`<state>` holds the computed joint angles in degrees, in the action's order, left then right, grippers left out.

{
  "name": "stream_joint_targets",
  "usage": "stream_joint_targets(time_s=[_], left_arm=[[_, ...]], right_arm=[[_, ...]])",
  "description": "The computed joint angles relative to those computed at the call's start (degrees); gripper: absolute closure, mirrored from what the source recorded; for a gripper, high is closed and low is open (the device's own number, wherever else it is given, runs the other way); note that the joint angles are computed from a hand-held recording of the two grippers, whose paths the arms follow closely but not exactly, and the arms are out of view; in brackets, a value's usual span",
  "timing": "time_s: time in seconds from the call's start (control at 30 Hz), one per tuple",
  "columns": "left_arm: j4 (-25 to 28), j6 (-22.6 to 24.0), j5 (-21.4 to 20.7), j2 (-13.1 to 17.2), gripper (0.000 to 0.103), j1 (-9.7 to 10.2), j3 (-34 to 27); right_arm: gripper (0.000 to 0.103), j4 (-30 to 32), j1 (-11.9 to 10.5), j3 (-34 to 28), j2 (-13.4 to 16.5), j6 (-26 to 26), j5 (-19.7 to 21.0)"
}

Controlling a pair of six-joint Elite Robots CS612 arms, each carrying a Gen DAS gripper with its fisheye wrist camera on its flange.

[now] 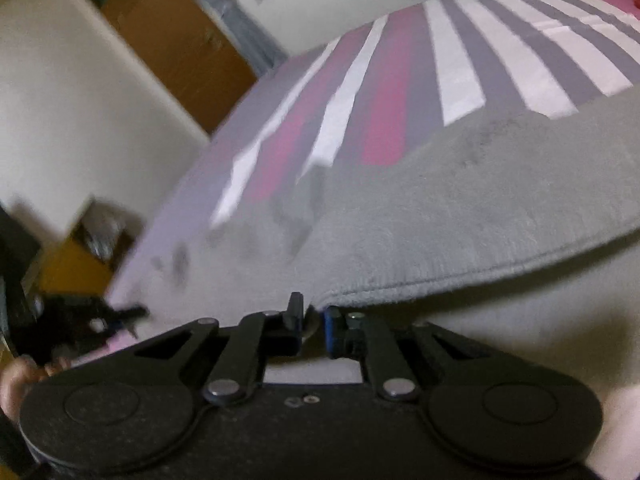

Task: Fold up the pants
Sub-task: 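Lift the waistband with both grippers and carry it over toward the cuffs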

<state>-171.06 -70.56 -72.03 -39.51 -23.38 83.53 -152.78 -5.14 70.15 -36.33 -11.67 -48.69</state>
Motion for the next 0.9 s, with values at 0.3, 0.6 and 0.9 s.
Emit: stream_joint_targets(time_s=[0.3,0.6,0.9], left_arm=[[-0.9,-0.6,0.9,0.5,0.089,0.15,0.3],[1.9,-2.3,-0.1,0.4,0.089,0.24,0.4],[3.4,3.7,5.0,-3.0,0.079,-3.84,2.9]], right_arm=[[0.081,2.1,1.0,-0.6,1.0,-0.1,-4.2],[0.077,3.8,1.1,-0.6,0.4,-1.5,-4.9],[0.062,0.1,-2.0,1.7,-1.2,1.8,-6.1]])
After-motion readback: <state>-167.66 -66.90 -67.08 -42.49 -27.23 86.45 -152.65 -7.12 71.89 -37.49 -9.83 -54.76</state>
